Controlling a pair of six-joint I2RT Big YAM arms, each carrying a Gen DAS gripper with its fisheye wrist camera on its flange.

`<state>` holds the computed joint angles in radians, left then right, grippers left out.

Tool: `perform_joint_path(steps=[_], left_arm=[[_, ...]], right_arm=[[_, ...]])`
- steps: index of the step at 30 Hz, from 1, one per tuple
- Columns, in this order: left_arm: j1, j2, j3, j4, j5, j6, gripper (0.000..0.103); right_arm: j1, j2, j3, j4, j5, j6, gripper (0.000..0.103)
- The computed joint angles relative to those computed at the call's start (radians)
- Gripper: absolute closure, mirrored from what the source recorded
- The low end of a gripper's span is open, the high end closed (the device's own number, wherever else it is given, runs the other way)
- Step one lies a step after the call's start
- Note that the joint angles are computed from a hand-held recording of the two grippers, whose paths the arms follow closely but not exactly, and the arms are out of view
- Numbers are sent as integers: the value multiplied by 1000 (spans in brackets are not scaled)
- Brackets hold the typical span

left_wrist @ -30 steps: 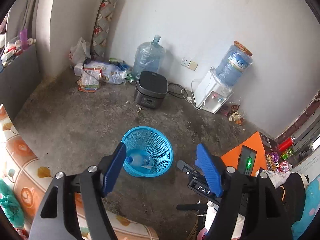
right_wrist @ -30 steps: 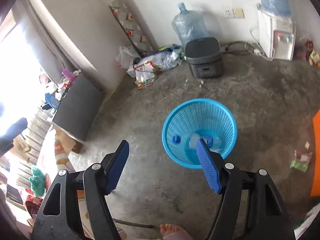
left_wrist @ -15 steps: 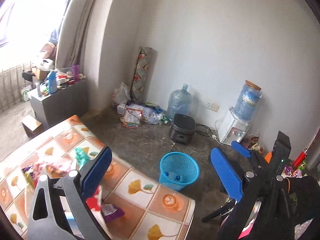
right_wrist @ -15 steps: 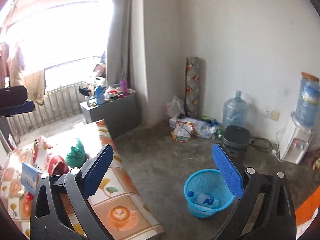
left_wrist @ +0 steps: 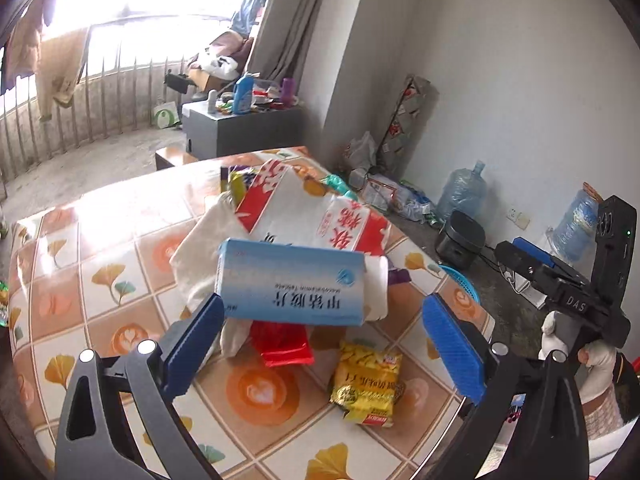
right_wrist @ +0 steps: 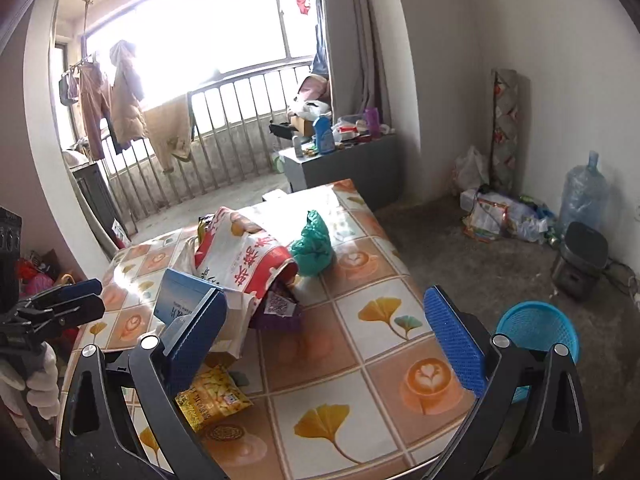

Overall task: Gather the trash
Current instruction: 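Move both tools back over the table toward the tablet box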

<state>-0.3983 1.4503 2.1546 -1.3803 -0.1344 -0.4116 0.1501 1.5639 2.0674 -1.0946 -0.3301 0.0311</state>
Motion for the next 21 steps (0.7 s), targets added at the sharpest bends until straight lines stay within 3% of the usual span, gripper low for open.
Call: perform_joint_path(steps=[4,10,13,21], left_arm=[[7,-43,-73,8,-23,-26,6],[0,-44,-101,-8,-28,1,6],[-7,-31,-110,-26,-42,13,9],[17,-26,-154,-23,47,1,26]], right_arm=[[30,-20,-21,-42,-29,19,9],[63,-8,-21,-149,-64,7,12],[76,12,-4,-221,-91,1,18],[110,97,105,-439,-130,-10,40]])
